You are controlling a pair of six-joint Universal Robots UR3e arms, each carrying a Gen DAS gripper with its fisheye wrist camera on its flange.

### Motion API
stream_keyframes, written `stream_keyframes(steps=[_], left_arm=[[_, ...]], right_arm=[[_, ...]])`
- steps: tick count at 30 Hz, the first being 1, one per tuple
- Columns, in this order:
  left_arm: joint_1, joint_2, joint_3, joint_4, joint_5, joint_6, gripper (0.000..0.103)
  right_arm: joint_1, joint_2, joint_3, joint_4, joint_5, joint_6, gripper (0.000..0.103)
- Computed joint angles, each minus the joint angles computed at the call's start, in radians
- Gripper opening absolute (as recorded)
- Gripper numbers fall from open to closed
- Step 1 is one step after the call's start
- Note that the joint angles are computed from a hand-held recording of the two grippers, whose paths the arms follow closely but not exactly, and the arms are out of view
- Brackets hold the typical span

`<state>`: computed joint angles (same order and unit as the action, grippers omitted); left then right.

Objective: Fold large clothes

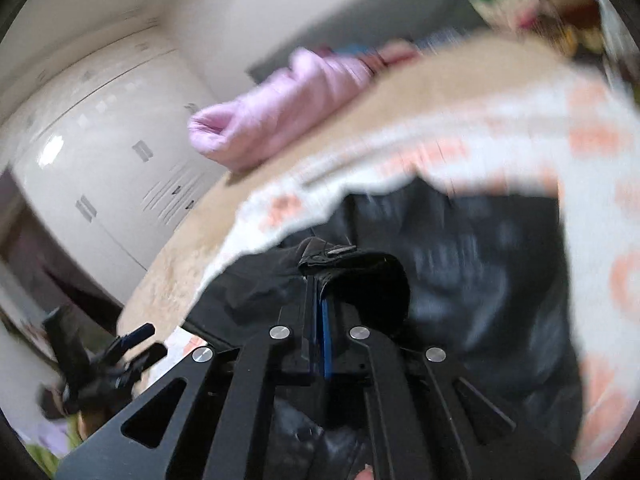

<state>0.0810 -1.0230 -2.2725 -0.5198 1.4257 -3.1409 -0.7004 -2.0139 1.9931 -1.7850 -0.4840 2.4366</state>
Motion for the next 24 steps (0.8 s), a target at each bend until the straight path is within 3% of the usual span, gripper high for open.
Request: stream_keyframes(steps=[4, 9, 11, 15, 17, 19, 21, 24], left_arm=[[0.164, 0.072, 0.0, -0.083, -0.097, -0.003, 0.093], [0.204, -0.005, 0.065, -0.087, -0.143, -0.055, 0.092], [0.186, -0.081, 0.108, -0.062, -0.158, -0.097, 0.084], [0.101, -0.291, 0.241, -0.037, -0.149, -0.139, 0.057], [0.061, -0.365, 0.289, -0.03, -0.135, -0.15, 0.051], [0.012, -0.456, 0.354, -0.028, -0.111, -0.154, 0.03], [-0.021, -0.535, 0.415, -0.059, -0.106, -0.149, 0.019], [-0.06, -0.639, 0.477, -0.114, -0.103, -0.166, 0.016]], right_arm=[[-0.014, -0.019, -0.074, -0.038, -0.001, -0.054, 0.001], [-0.111, -0.06, -0.018, -0.104, 0.002, -0.055, 0.001], [-0.135, -0.045, -0.021, -0.088, -0.008, -0.075, 0.001], [-0.124, -0.001, 0.008, -0.161, -0.045, -0.037, 0.001], [-0.116, 0.009, 0.015, -0.195, -0.061, -0.021, 0.001], [-0.123, -0.005, 0.033, -0.199, -0.066, -0.023, 0.001], [-0.123, -0.005, 0.035, -0.204, -0.078, -0.016, 0.001], [-0.12, -0.004, 0.041, -0.218, -0.1, -0.014, 0.001]])
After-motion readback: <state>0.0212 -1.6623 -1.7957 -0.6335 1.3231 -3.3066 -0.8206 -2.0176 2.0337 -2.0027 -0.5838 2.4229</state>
